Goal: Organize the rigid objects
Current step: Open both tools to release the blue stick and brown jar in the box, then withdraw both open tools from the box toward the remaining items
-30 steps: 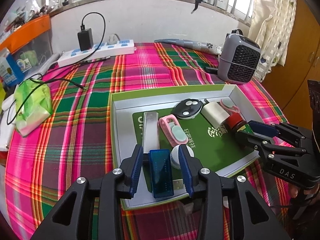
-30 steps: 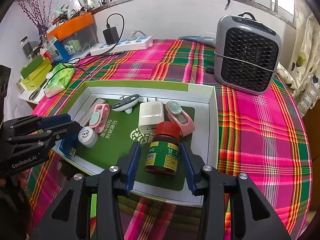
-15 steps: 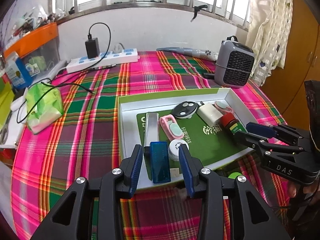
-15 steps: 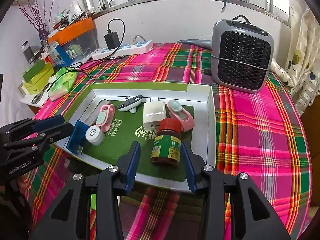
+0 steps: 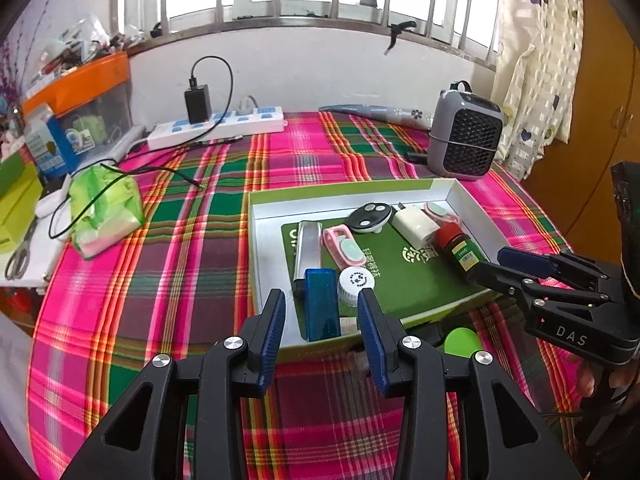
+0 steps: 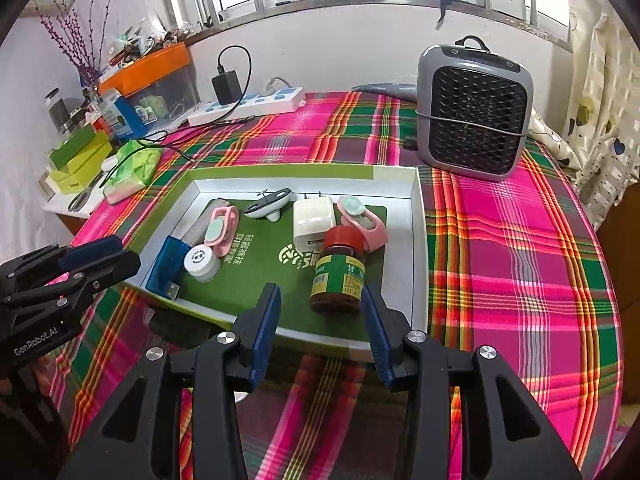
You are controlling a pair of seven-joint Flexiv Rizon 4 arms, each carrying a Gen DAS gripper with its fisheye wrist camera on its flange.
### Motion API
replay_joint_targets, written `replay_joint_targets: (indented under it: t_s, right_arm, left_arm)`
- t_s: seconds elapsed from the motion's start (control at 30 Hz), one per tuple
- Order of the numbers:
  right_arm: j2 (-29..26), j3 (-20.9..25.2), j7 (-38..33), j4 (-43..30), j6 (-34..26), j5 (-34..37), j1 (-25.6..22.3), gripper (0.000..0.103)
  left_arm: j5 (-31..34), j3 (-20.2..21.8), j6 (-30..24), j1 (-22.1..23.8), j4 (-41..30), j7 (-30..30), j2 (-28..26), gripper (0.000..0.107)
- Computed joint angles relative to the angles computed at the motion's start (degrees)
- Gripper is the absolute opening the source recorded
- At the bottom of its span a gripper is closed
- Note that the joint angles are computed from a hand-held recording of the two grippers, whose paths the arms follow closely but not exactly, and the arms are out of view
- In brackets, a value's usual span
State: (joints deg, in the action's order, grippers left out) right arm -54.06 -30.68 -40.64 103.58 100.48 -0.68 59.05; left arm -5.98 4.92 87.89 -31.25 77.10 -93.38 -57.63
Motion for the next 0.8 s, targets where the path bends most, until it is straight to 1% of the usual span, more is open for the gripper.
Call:
replay_joint_targets:
  t_s: [0.23,0.3,0.37,0.57,0.67,0.8]
  right_arm:
    - [-0.40,-5.01,0.53,2.79,0.69,2.40,5.92,0.043]
    - [-0.53,-5.53,0.57,3.34,1.37,3.15,6.75,0.043]
    - [-0.47,-5.75,0.50,4.04,2.16,4.11,7.52,0.043]
    - [-0.46,-5.98,0.37,5.16,2.94,6.52,9.10,0.043]
    - [-0.48,-5.51,0.11,5.59,3.71,7.34,9.43,0.043]
    - [-0.48,-3.95,-0.98,5.60,4.89,7.90,9.17,0.043]
  left_arm:
    - [0.04,2.14,2.38,-1.50,2.88,-1.88,1.15,0.037]
    - [-0.09,1.18,3.05,-0.86,4.09,-1.72,1.65,0.037]
    - [-0.35,0.45,4.08,-0.34,5.41,-1.57,2.08,0.037]
    - [-1.85,-0.02,6.41,0.16,8.58,-1.44,2.91,0.037]
    - [-2.17,-2.65,8.52,2.07,10.69,-0.35,3.38,0.037]
    - [-3.42,-4.12,8.96,3.11,12.47,0.84,3.41,0.037]
